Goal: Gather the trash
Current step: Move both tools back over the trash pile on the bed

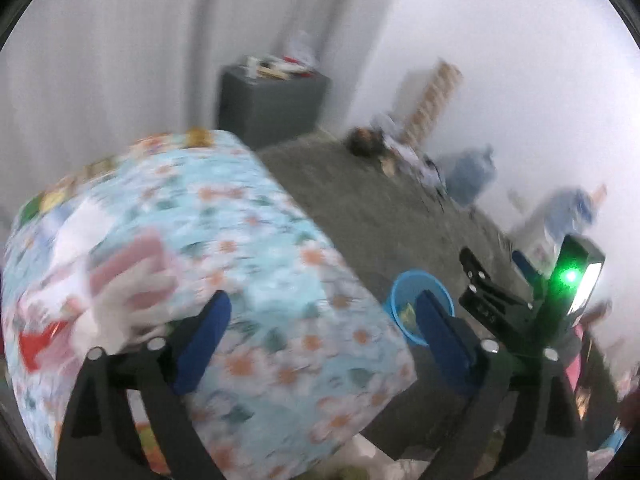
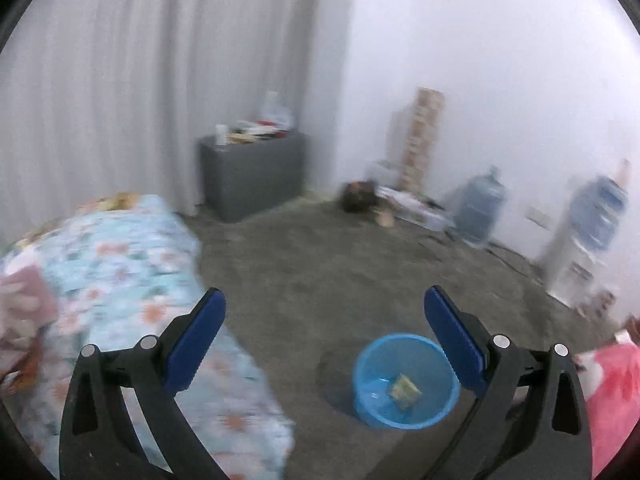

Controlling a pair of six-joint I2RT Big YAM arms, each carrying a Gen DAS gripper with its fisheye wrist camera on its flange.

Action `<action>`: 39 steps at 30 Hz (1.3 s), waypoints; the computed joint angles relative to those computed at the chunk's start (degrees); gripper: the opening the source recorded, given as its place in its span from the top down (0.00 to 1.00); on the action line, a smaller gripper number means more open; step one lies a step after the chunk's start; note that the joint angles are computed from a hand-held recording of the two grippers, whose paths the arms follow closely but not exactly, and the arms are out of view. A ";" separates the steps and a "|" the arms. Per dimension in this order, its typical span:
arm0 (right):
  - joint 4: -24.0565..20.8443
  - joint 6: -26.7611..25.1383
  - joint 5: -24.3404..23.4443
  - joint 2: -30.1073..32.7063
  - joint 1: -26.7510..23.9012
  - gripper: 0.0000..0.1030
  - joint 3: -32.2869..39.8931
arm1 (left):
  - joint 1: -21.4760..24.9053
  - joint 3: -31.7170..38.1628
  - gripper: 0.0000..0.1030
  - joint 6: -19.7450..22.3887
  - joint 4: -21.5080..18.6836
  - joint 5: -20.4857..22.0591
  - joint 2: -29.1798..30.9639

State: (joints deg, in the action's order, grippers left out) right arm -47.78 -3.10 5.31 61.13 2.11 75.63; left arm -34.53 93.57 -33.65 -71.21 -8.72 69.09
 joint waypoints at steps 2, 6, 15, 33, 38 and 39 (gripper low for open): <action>0.08 -1.58 -4.65 -0.36 1.13 0.07 0.11 | 2.02 -3.75 0.05 -2.18 0.76 -1.67 -5.44; -0.50 -0.56 -19.01 -0.18 2.43 0.07 1.29 | 7.33 -8.95 0.05 -4.12 -0.53 -5.53 -15.35; -6.67 6.66 -34.86 5.99 9.30 0.07 8.46 | 26.66 -20.16 0.05 -2.23 5.01 -0.93 -29.76; -20.16 12.76 -45.30 16.93 20.15 0.31 16.09 | 47.61 -30.46 0.08 3.42 6.41 28.24 -29.03; -22.50 11.07 -43.27 17.63 19.84 0.31 16.90 | 42.17 -20.18 0.08 2.89 -3.28 16.56 -20.30; -23.24 10.75 -42.61 17.86 19.95 0.31 17.20 | 40.75 -16.51 0.08 2.58 -5.77 14.96 -17.77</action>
